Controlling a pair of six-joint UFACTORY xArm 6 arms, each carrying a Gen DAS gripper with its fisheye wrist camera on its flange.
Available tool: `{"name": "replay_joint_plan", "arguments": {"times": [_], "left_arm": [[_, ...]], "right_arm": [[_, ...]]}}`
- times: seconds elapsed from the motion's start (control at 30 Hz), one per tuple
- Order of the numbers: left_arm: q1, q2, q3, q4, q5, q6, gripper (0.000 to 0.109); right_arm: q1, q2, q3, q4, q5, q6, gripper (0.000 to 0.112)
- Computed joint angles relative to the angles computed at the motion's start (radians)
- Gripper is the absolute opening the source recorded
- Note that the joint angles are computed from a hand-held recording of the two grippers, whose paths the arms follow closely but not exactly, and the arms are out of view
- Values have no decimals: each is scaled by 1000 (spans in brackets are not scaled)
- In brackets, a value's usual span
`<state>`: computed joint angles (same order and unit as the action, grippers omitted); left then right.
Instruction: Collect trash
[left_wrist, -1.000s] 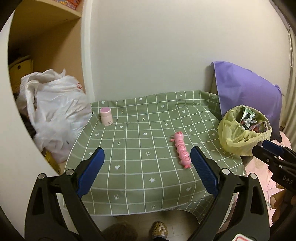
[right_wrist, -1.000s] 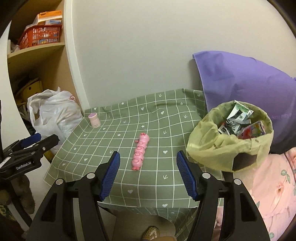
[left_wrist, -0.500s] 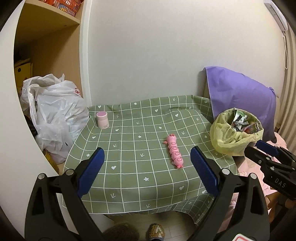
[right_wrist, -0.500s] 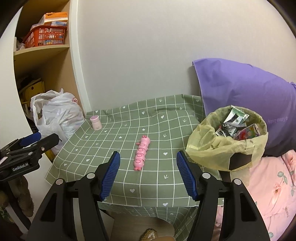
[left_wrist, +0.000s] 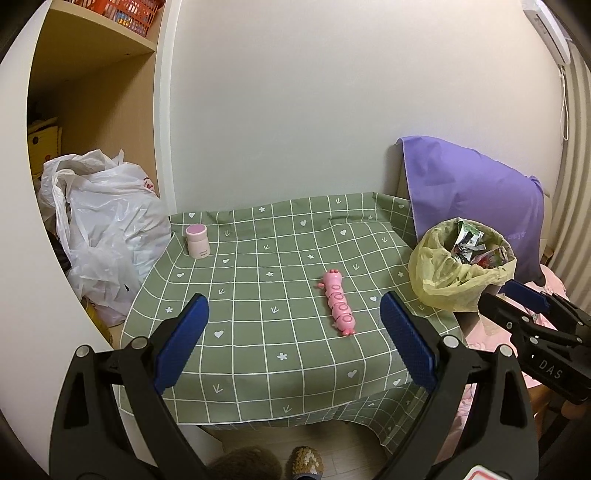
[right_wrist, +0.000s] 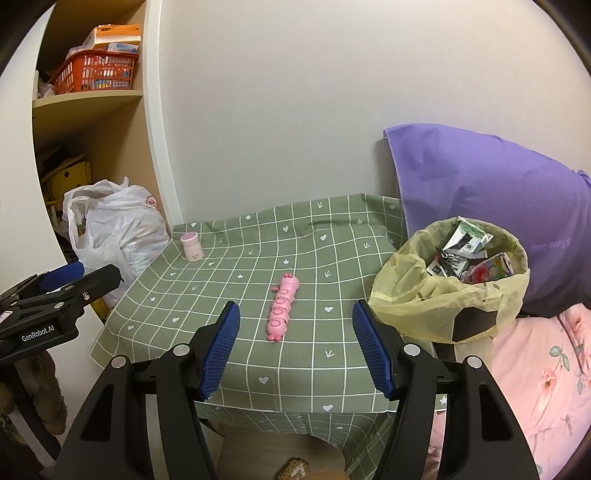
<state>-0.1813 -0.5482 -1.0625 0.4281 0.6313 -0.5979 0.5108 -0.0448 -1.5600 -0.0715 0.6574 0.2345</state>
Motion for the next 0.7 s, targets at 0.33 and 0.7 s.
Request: {"name": "replay_joint_plan", "arguments": {"times": [0.33,0.7], "left_arm": [[-19,-8,-2,21,8,-19,89],[-24,-8,-4,15,14,-17,89]], "right_arm": [[-7,-13,7,1,-2,-6,60],[-7,-19,7,-8,2,3,60]]}}
